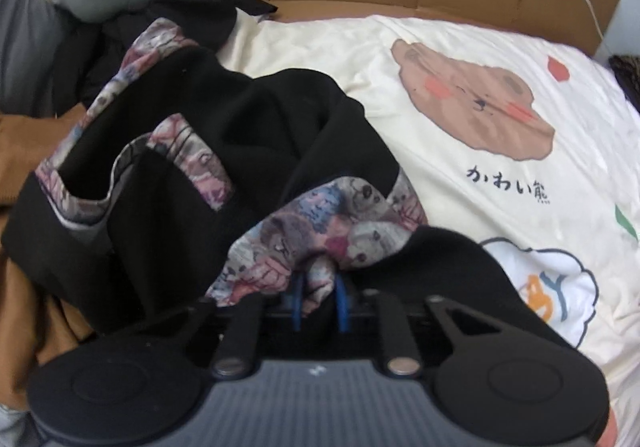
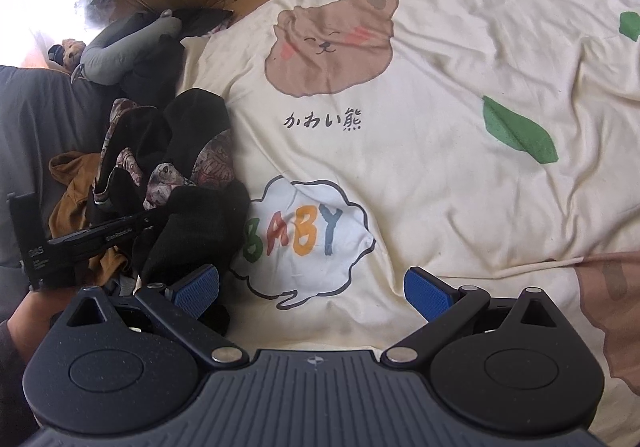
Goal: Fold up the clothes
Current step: 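Pull the black hoodie onto the sheet with the left tool, then grasp the hoodie with the right tool while the left tool holds it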
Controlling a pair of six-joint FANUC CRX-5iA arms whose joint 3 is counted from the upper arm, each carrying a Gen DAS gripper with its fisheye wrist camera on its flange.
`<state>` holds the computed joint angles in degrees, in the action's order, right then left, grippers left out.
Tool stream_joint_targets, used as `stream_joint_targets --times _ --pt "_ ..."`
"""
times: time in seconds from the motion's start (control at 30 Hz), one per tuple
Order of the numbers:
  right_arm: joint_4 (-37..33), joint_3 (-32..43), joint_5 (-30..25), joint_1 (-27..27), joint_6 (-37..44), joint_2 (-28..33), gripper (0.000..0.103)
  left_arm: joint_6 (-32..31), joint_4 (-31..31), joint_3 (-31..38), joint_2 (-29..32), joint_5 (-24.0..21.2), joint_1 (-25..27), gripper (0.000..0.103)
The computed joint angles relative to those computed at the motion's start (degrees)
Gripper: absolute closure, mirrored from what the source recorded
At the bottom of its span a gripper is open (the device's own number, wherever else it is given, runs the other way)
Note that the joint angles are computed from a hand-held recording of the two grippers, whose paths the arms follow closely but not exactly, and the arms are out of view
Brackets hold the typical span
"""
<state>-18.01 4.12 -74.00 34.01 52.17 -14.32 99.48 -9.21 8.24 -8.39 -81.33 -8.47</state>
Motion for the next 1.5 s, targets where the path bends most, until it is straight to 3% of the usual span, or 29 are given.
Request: stream_joint_targets --times 0.37,0.8,1.0,1.13,1.5 --pt "-2.55 1.53 2.52 0.17 -1.85 -0.16 0.002 -1.30 2.19 3.71 -3.32 -3.08 -0.74 0.095" --pt "-9.15 0.80 6.14 -0.93 -6.38 0.11 0.002 7.00 6.03 2.37 -9.10 -8.85 -4.47 0.101" --pt "-12.05 2.24 6.65 -0.88 -5.44 2.54 0.002 9.66 7.77 -0.13 -12.46 -10.85 -2.49 0.101" --pt "-14.64 5.29 5.74 -0.84 -1.96 6.03 0.002 13.30 10.61 -2.51 -16.24 -12.06 1.77 0.101" --pt "-23.33 8.84 6.75 -3.04 0.89 14.15 0.003 17.47 13.60 -7.84 -22.87 -16.91 3.82 0.101"
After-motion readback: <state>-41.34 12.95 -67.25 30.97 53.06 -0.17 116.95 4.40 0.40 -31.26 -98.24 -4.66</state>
